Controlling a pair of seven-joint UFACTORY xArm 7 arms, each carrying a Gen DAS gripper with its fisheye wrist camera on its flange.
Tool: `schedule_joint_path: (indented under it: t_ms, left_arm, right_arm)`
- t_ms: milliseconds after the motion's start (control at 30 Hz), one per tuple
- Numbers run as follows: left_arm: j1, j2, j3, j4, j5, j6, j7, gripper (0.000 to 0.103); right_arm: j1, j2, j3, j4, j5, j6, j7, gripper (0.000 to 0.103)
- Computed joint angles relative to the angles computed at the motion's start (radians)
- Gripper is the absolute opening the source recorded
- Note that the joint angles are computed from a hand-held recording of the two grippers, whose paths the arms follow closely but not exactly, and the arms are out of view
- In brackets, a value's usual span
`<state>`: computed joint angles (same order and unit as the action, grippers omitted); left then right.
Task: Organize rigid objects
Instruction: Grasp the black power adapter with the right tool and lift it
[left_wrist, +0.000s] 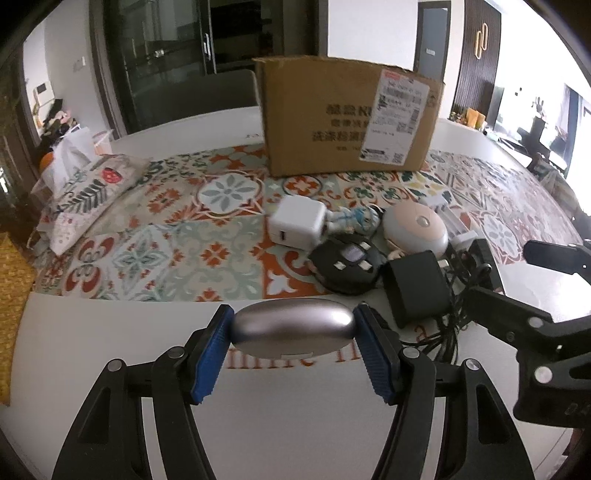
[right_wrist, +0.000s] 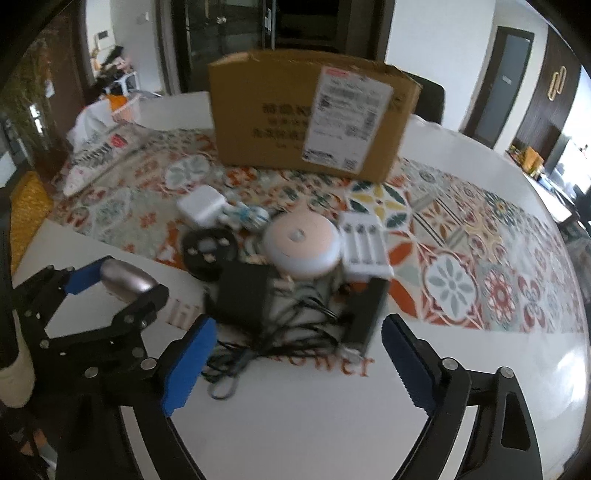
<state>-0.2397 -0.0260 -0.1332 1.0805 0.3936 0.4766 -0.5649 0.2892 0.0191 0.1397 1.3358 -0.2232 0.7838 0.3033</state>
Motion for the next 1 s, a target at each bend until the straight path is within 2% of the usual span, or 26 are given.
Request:
schedule_joint_path:
  t_ms: [233, 433, 633, 833, 1000]
  left_arm:
    - [0.043, -0.061, 0.006, -0.038, 0.086, 0.009, -0.048, 0.065]
    - [0.066, -0.065, 0.0, -0.056, 0.103, -0.001, -0.05, 0.065]
    - [0.066, -0.05, -0.002, -0.057, 0.105, -0.025, -0.047, 0.065]
    - [0.059, -0.036, 0.004, -0.056, 0.077, -0.033, -0.028, 0.065]
    - [0.059, -0.036, 0.004, -0.058, 0.107, -0.031, -0.049, 0.065]
  right_arm:
    - [0.028, 0.055, 0.01, 0.045, 0.009, -0.046, -0.026, 0.076]
    - [0.048, 0.103, 0.006, 0.065, 0.015, -0.067, -0.03, 0.058]
    - [0.051, 0.135, -0.006, 0.075, 0.047, -0.051, -0.017, 0.051]
    - [0.054, 0.151, -0.016, 0.077, 0.033, -0.063, 0.017, 0.05]
    - [0.074, 0.164, -0.022, 0.08, -0.045, -0.059, 0.04, 0.05]
